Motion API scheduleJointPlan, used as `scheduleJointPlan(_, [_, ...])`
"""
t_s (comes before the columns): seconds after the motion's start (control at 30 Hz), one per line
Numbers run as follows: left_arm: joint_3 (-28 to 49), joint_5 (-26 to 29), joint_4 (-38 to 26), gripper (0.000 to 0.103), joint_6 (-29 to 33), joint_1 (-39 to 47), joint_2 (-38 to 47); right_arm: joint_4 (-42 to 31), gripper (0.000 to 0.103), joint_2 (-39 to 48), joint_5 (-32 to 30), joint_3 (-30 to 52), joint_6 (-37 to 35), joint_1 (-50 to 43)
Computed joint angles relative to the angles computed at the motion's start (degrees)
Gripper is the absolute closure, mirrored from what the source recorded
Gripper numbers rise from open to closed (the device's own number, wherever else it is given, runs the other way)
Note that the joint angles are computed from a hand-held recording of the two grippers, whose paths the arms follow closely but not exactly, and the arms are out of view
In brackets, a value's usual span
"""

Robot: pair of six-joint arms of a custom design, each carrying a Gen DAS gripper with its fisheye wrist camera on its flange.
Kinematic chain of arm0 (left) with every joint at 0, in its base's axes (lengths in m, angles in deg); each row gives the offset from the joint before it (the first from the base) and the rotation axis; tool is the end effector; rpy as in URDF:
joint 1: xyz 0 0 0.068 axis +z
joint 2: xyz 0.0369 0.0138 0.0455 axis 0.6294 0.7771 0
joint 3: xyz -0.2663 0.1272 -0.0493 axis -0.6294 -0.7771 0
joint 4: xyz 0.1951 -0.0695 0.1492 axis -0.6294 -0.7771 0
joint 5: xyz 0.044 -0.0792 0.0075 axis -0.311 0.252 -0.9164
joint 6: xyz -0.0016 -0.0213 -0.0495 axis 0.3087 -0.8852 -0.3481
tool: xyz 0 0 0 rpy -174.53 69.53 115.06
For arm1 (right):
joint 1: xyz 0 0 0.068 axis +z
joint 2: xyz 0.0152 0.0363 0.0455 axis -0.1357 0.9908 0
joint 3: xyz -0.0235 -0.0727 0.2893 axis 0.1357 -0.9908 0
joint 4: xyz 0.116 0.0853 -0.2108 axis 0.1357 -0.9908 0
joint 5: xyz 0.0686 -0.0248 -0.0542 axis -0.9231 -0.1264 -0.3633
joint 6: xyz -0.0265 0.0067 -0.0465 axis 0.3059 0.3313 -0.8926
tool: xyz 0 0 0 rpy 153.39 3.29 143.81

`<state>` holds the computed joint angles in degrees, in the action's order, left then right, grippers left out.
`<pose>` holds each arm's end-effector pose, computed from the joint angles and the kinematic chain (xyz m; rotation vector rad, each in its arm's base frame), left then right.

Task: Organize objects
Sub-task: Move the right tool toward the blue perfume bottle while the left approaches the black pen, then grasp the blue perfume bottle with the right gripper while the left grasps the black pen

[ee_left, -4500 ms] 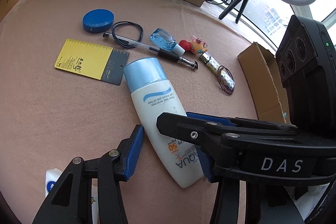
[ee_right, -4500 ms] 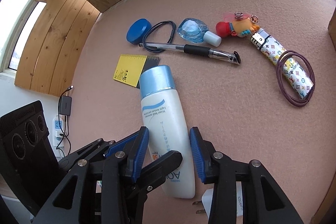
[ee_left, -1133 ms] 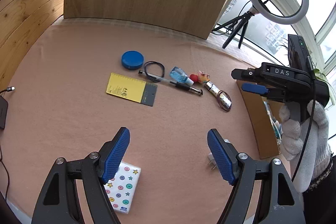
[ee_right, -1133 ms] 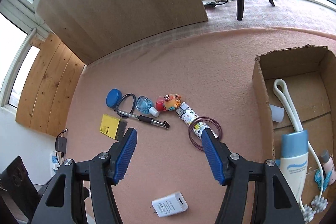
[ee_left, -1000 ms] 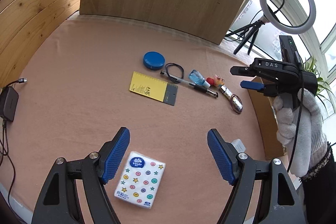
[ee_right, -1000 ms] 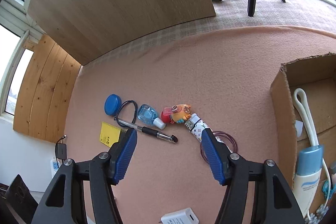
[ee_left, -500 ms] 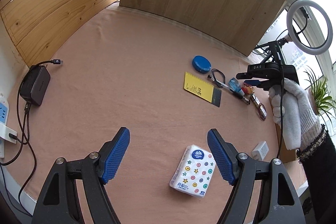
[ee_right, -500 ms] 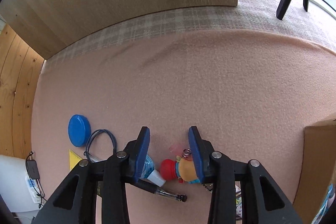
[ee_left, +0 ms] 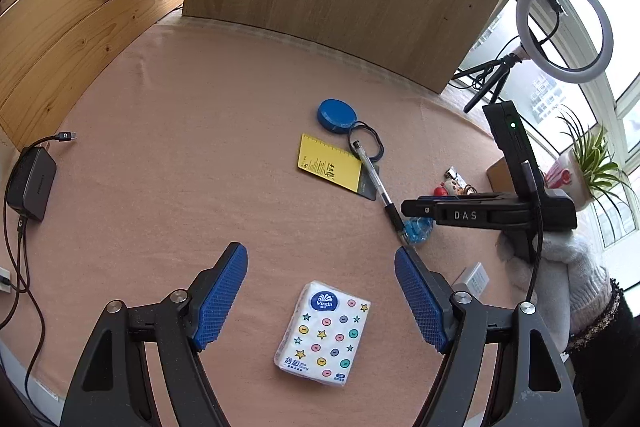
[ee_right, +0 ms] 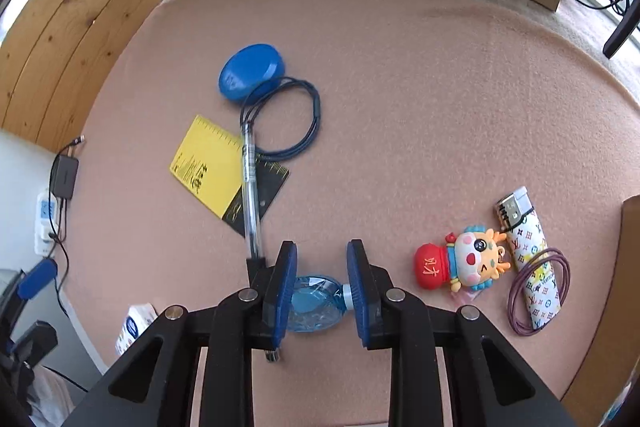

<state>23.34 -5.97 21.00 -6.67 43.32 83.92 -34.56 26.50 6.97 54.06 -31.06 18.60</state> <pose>0.2151 0.0021 0.2016 0.1104 2.6068 -0.5012 0.3162 0.1636 0.1532 -0.3160 2.9297 0.3649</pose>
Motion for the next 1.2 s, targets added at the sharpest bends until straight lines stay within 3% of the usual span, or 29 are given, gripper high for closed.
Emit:
scheduleJointPlan(0.23, [-0.63, -1.71, 3.15, 0.025, -3.36, -5.46, 2.04, 4.58, 0.080, -9.52, 0.87, -12.79, 0.29, 0.86])
scheduleJointPlan(0.4, [-0.28, -4.03, 7.01, 0.025, -6.59, -11.32, 6.08, 5.92, 0.082, -13.59, 5.41, -17.37, 0.04, -1.05])
scheduleJointPlan(0.53, [1.43, -6.05, 10.33, 0.025, -8.96, -15.76, 10.95, 8.00, 0.082, -19.55, -0.41, -22.20, 5.13, -6.65])
scheduleJointPlan(0.77, [7.95, -10.02, 13.87, 0.036, -12.99, -22.47, 21.10, 12.15, 0.081, -21.00, -7.50, -26.56, 13.75, -7.50])
scheduleJointPlan(0.97, [13.46, -14.00, 14.42, 0.046, -14.72, -26.35, 28.99, 15.18, 0.077, -18.16, -6.97, -25.99, 19.68, -4.84])
scheduleJointPlan(1.17, [16.18, -14.76, 13.24, 0.059, -14.19, -27.72, 33.10, 13.39, 0.074, -16.79, -3.62, -23.85, 17.97, -2.25])
scheduleJointPlan(1.2, [16.56, -14.67, 13.05, 0.066, -14.02, -27.78, 33.61, 12.92, 0.074, -16.48, -2.99, -23.33, 17.43, -1.66])
